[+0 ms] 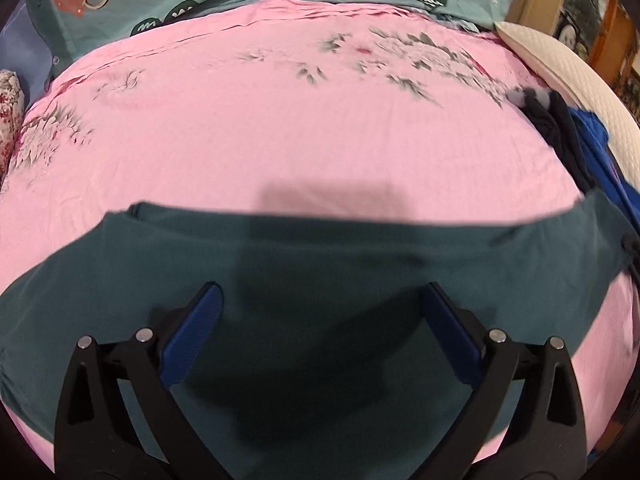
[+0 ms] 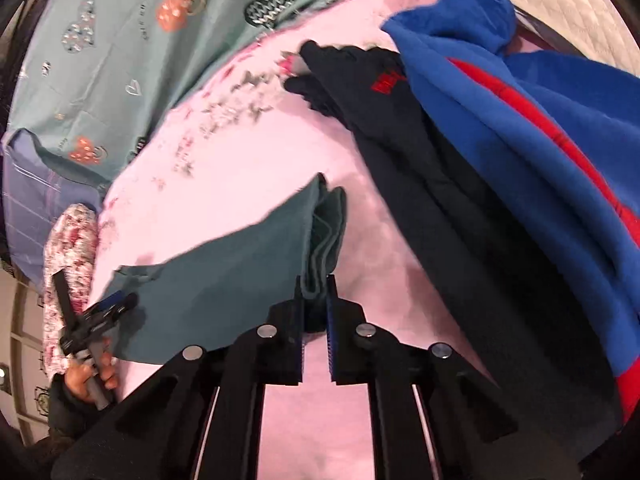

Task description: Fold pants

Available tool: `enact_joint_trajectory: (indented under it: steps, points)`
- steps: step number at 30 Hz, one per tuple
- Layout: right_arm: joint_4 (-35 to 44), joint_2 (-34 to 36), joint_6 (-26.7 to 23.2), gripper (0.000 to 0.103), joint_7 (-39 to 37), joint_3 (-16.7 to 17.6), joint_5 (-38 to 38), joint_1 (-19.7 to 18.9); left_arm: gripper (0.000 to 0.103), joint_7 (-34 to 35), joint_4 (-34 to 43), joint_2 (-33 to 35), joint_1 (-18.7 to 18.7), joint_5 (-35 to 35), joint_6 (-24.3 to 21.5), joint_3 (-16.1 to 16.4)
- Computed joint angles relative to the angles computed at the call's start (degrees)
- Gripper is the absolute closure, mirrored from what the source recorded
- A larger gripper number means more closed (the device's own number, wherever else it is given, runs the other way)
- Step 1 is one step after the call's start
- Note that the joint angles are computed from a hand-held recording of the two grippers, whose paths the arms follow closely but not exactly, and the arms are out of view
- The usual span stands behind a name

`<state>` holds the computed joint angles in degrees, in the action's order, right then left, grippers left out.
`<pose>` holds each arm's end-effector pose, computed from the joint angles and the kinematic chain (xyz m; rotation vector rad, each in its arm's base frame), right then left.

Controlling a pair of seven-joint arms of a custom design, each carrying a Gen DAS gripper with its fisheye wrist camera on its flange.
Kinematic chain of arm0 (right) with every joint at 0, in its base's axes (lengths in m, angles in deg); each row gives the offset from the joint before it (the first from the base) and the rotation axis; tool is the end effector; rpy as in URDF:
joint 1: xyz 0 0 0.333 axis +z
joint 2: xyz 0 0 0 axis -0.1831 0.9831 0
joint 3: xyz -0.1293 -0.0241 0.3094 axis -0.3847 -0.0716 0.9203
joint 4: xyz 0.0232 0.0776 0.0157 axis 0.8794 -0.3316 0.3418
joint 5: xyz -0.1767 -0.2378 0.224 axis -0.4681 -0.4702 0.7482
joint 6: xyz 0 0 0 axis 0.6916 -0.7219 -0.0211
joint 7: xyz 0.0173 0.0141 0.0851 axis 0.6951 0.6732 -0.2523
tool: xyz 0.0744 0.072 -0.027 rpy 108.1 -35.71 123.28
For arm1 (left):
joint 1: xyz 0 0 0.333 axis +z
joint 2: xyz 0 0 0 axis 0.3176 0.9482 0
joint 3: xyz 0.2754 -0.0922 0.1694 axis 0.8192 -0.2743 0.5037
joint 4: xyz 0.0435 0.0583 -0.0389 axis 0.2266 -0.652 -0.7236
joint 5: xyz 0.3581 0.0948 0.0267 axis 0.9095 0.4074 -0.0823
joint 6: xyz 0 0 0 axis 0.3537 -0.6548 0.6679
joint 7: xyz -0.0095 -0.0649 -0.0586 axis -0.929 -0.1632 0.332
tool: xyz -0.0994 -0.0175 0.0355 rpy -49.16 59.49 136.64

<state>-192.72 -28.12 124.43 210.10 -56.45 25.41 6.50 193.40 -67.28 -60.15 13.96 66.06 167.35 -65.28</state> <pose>0.2664 0.1125 0.5020 -1.0367 2.1724 -0.2197 0.5468 -0.1196 0.4991 -1.3960 2.4709 -0.7166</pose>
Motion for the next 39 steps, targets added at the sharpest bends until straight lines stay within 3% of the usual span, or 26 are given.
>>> enact_joint_trajectory:
  steps: [2, 6, 10, 15, 18, 20, 22, 24, 26, 29, 32, 34, 37, 39]
  points:
    - [0.3, -0.05, -1.28, 0.094, 1.25, 1.12, -0.07, -0.78, 0.002, -4.09, 2.7, 2.67, -0.52, 4.28, 0.82, -0.4]
    - [-0.08, 1.4, -2.75, 0.094, 3.94, 1.64, 0.45, -1.13, 0.002, -7.41, 3.48, 5.28, -1.9, 9.62, 7.78, -0.9]
    - [-2.53, 1.06, 2.78, 0.094, 5.66, 1.31, 0.61, -0.76, 0.002, -10.5, 5.91, 6.89, -1.96, 11.04, 5.88, -0.72]
    - [-1.35, 2.6, 13.27, 0.094, 5.45, 0.31, 0.15, 0.09, 0.002, 2.11, 2.11, 0.0, 0.52, -4.07, 5.23, -0.83]
    - [7.82, 11.75, 16.05, 0.094, 1.23, 0.53, -1.69, 2.94, 0.002, 8.09, 0.39, -4.23, 1.38, -10.66, 2.54, 1.58]
    - [15.7, 20.25, 17.04, 0.094, -3.25, -0.83, -2.01, 7.68, 0.002, 10.31, -0.76, -6.48, 2.17, -12.21, 1.1, 3.22]
    - [24.74, 29.92, 16.32, 0.094, -9.49, -3.26, -0.54, 14.3, 0.002, 11.51, -2.24, -8.11, 3.1, -12.2, 0.64, 4.45]
    - [32.69, 39.09, 15.46, 0.094, -18.44, -7.58, 5.99, 22.76, 0.002, 11.62, -3.58, -8.78, 4.01, -11.28, 0.42, 5.15]
    - [39.9, 47.21, 12.05, 0.094, -25.39, -8.75, 11.9, 26.3, 0.002, 11.35, -5.24, -8.76, 4.99, -9.38, 0.97, 5.44]
    - [48.59, 56.68, 3.72, 0.087, -30.08, -6.37, 15.04, 25.68, 0.002, 8.41, -5.92, -6.99, 6.59, -5.92, -0.2, 5.63]
    - [49.17, 56.93, 3.18, 0.07, -28.39, -4.48, 11.27, 24.69, 0.002, 8.84, -6.34, -6.38, 7.4, -6.26, -1.89, 6.17]
    - [47.24, 53.47, 3.59, 0.068, -21.83, -4.61, 2.42, 24.55, 0.002, 10.88, -7.1, -7.15, 7.43, -7.23, -1.66, 6.21]
    - [48.24, 50.0, -4.83, 0.068, -8.85, -3.33, -14.33, 22.98, 0.002, 14.35, -8.03, -8.54, 6.9, -9.6, -1.21, 6.39]
    - [49.55, 50.64, -7.56, 0.068, -9.86, -1.63, -14.32, 21.94, 0.002, 15.17, -8.58, -8.99, 6.61, -10.38, -0.09, 6.21]
